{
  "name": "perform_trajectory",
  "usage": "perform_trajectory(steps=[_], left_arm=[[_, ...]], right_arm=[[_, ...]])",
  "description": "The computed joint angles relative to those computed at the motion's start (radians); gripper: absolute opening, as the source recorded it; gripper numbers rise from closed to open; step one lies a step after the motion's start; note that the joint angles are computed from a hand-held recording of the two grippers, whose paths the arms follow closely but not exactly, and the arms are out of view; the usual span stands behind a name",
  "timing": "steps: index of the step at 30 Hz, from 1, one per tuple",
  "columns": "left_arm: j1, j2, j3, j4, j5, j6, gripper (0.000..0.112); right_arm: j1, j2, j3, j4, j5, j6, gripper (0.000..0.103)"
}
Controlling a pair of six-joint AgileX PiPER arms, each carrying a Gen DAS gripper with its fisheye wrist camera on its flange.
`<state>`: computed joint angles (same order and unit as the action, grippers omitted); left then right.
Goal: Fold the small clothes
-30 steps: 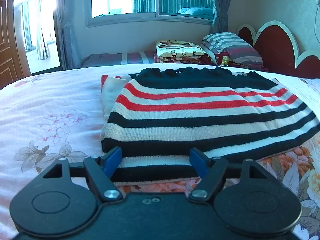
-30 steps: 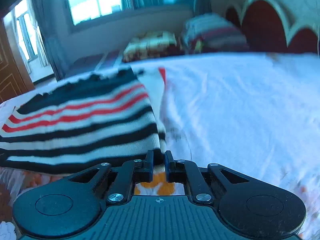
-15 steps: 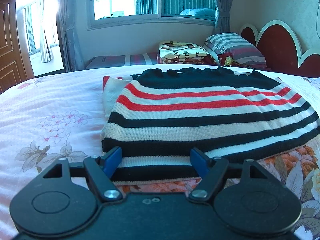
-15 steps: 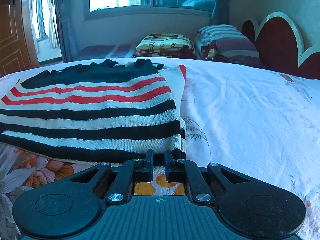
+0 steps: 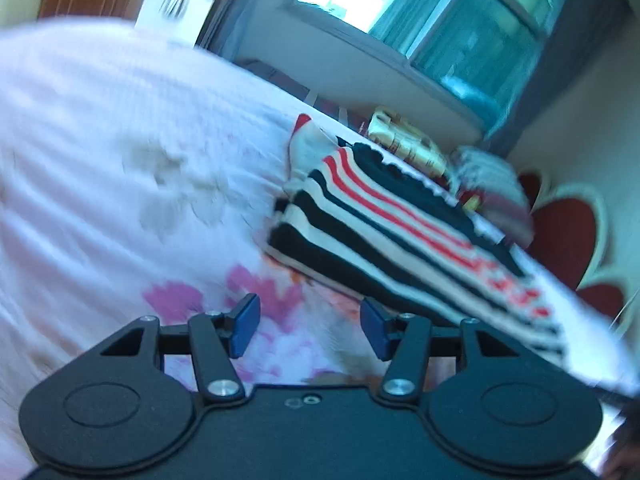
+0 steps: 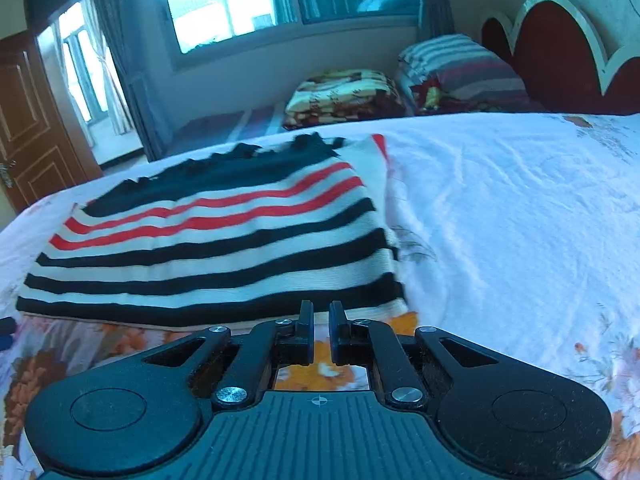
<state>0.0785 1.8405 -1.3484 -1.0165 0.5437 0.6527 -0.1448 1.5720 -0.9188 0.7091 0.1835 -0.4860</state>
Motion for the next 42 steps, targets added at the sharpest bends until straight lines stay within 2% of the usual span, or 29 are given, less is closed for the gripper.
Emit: perform_trajectory(steps=[3,7,9,13,14,15,16,17,18,19,21,22,23,25,26,28,30,36,42], left_arm=[[0.001,0.066,-0.054,-0.117,0.029,-0.028,0.056],[-0.028,0.179,-0.185,-0.145,0.004,-0.131,0.062],[-0.045,0.223,-0.228,-0.193,-0.034,-0.129,0.061],[-0.088,0.256,-0.225,-0.387,-0.153,0.008,0.058],[-0.105,0.26,-0.228,-0.397,-0.191,0.017,0.056],[-0.122,0.269,-0.241,-0.368,-0.227,-0.008,0.049],[-0.128,0.285,-0.266,-0.315,-0.238,-0.073,0.034],[-0.121,0.304,-0.29,-0.302,-0.214,-0.129,0.016],[-0.103,0.317,-0.303,-0.329,-0.17,-0.145,0.014],[-0.092,0.307,-0.292,-0.396,-0.157,-0.121,0.014],[-0.083,0.262,-0.249,-0.543,-0.138,0.022,0.014],[-0.084,0.255,-0.238,-0.567,-0.136,0.061,0.014],[-0.084,0.261,-0.24,-0.55,-0.138,0.06,0.014],[-0.076,0.299,-0.267,-0.444,-0.13,-0.023,0.014],[-0.067,0.318,-0.272,-0.435,-0.112,-0.039,0.014],[-0.051,0.324,-0.268,-0.479,-0.076,0.009,0.015],[-0.05,0.329,-0.281,-0.45,-0.072,-0.002,0.014],[-0.044,0.346,-0.294,-0.509,-0.052,0.053,0.014],[-0.036,0.337,-0.312,-0.463,-0.04,0.045,0.014]], right_arm=[[0.035,0.02,-0.039,0.027,0.008,-0.022,0.009],[0.055,0.074,-0.111,0.157,0.022,-0.149,0.009],[0.06,0.12,-0.166,0.205,0.043,-0.184,0.009],[0.08,0.226,-0.307,0.172,0.084,-0.121,0.009],[0.084,0.259,-0.351,0.156,0.1,-0.097,0.009],[0.09,0.286,-0.392,0.118,0.111,-0.055,0.009],[0.098,0.318,-0.435,0.087,0.122,-0.025,0.009],[0.105,0.346,-0.479,0.051,0.136,0.01,0.009],[0.112,0.371,-0.519,0.028,0.147,0.031,0.009],[0.119,0.388,-0.548,0.027,0.154,0.03,0.009],[0.134,0.421,-0.598,0.05,0.157,-0.003,0.009],[0.141,0.44,-0.619,0.059,0.159,-0.016,0.009],[0.148,0.465,-0.647,0.049,0.168,-0.01,0.009],[0.159,0.533,-0.724,-0.081,0.223,0.102,0.009],[0.167,0.559,-0.737,-0.121,0.222,0.128,0.008],[0.17,0.558,-0.711,-0.081,0.174,0.075,0.008],[0.163,0.567,-0.717,-0.06,0.18,0.055,0.008],[0.157,0.575,-0.701,0.017,0.158,-0.024,0.006],[0.165,0.545,-0.656,0.045,0.128,-0.025,0.006]])
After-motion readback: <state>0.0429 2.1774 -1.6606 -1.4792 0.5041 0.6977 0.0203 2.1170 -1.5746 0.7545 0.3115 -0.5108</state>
